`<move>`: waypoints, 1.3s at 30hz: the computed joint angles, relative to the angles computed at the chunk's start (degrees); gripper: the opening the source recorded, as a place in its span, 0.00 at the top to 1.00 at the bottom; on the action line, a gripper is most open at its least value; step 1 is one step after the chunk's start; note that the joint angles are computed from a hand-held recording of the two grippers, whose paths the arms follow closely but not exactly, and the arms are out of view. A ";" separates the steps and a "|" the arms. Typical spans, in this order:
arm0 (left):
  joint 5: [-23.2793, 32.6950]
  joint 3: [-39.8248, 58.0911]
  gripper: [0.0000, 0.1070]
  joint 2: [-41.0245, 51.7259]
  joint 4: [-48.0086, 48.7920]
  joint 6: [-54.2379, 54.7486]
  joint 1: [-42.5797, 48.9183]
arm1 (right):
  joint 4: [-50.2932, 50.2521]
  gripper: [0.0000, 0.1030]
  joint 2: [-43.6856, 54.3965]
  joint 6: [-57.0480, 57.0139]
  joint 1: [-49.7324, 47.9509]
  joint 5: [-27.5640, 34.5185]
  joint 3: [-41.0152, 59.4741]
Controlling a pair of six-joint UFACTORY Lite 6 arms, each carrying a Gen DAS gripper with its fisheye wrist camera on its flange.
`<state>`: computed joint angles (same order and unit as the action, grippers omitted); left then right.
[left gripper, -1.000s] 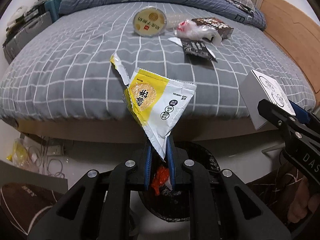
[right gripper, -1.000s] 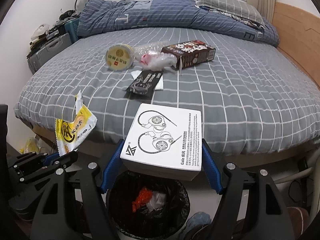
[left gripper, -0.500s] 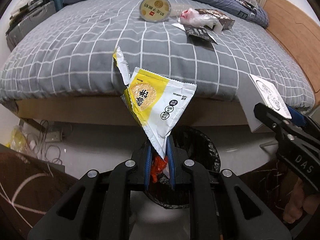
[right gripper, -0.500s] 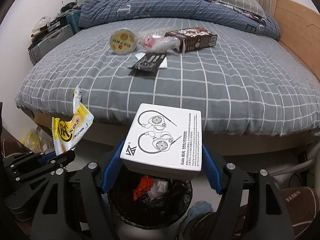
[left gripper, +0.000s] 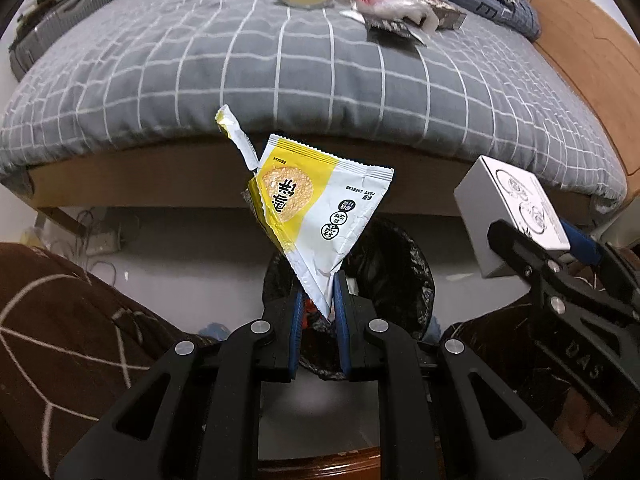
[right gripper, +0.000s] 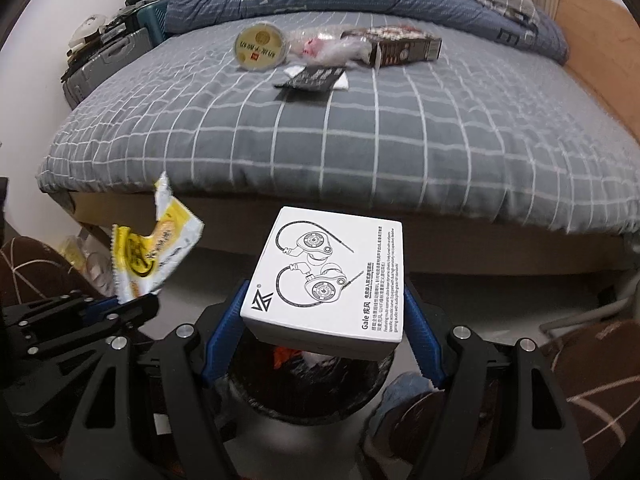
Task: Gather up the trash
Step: 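Lower the yellow packet and white box over the bin opening with both tools, then open the right tool to drop the white box while the left tool releases the yellow packet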
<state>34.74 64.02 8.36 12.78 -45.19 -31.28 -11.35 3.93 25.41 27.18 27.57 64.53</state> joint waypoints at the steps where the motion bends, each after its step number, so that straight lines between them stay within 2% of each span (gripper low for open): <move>1: -0.28 -0.14 0.87 0.36 -0.11 0.23 0.15 | 0.11 0.32 0.02 -0.02 0.24 -0.05 -0.31; 6: -4.56 -1.32 0.87 3.68 -2.90 4.69 2.42 | 0.70 0.32 3.02 -0.73 -0.16 -1.62 -0.44; 12: -6.54 -0.20 0.87 8.38 -2.85 6.41 3.86 | 3.03 0.32 9.11 -2.38 -0.83 -2.67 1.99; 22: -7.73 2.67 0.87 14.96 -5.79 9.73 6.79 | 6.57 0.32 19.28 -6.25 -1.43 -1.48 8.91; 33: -7.06 2.37 0.87 14.88 -8.02 12.32 9.78 | 6.32 0.32 24.08 -5.41 1.12 -0.01 13.21; 39: -6.89 1.61 0.87 14.39 -7.64 11.77 10.61 | 2.86 0.29 25.55 -1.13 2.87 0.99 15.16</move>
